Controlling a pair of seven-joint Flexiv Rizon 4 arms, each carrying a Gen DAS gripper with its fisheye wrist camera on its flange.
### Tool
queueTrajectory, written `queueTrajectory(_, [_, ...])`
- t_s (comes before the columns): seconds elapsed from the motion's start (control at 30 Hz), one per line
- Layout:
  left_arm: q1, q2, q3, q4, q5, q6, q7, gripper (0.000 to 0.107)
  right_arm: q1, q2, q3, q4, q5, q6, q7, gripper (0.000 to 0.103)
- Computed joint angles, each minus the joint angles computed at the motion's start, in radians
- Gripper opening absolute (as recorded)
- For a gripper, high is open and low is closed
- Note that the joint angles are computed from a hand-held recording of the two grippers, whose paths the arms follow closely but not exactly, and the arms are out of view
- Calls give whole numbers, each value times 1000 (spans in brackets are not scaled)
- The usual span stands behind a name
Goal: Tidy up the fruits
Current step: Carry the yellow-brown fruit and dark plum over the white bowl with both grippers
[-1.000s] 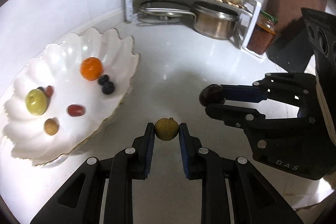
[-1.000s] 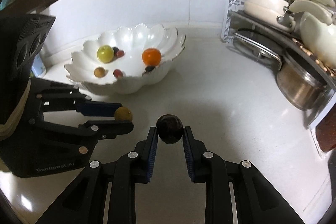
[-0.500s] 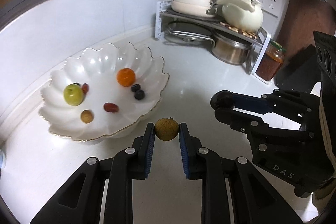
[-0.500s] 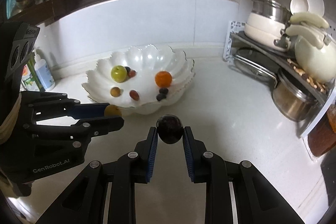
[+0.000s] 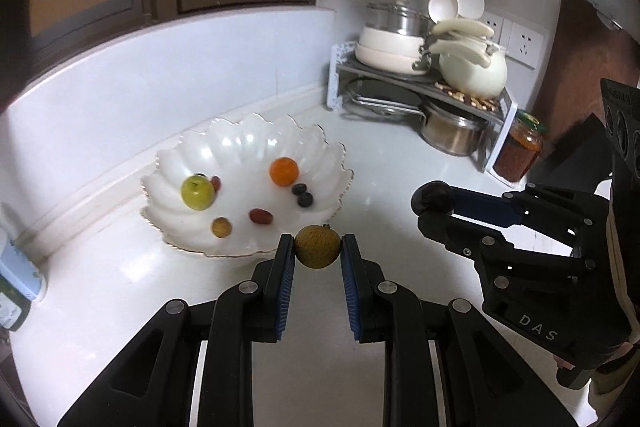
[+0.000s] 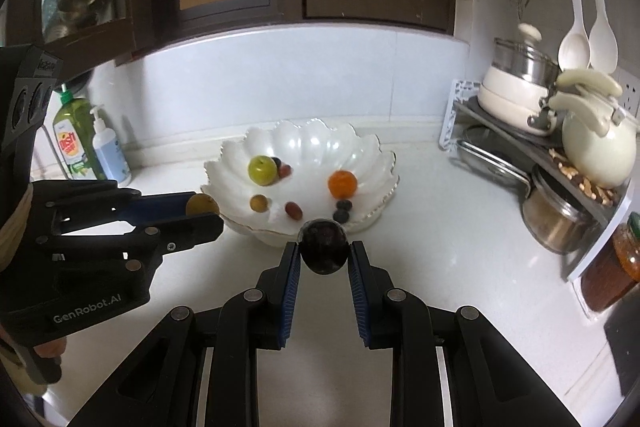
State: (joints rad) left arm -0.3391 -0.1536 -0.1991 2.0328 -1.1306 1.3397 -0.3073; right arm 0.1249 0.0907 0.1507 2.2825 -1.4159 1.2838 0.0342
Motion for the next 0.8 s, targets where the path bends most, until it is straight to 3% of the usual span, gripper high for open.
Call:
queueTrajectory(0.43, [-14, 31, 18, -21, -143, 75, 94, 24, 35, -16, 11, -71, 17, -48, -14, 26])
queueTrajectory(0.8, [30, -25, 23, -108, -25, 65, -18, 24, 45, -85, -15, -156, 20, -31, 7, 26])
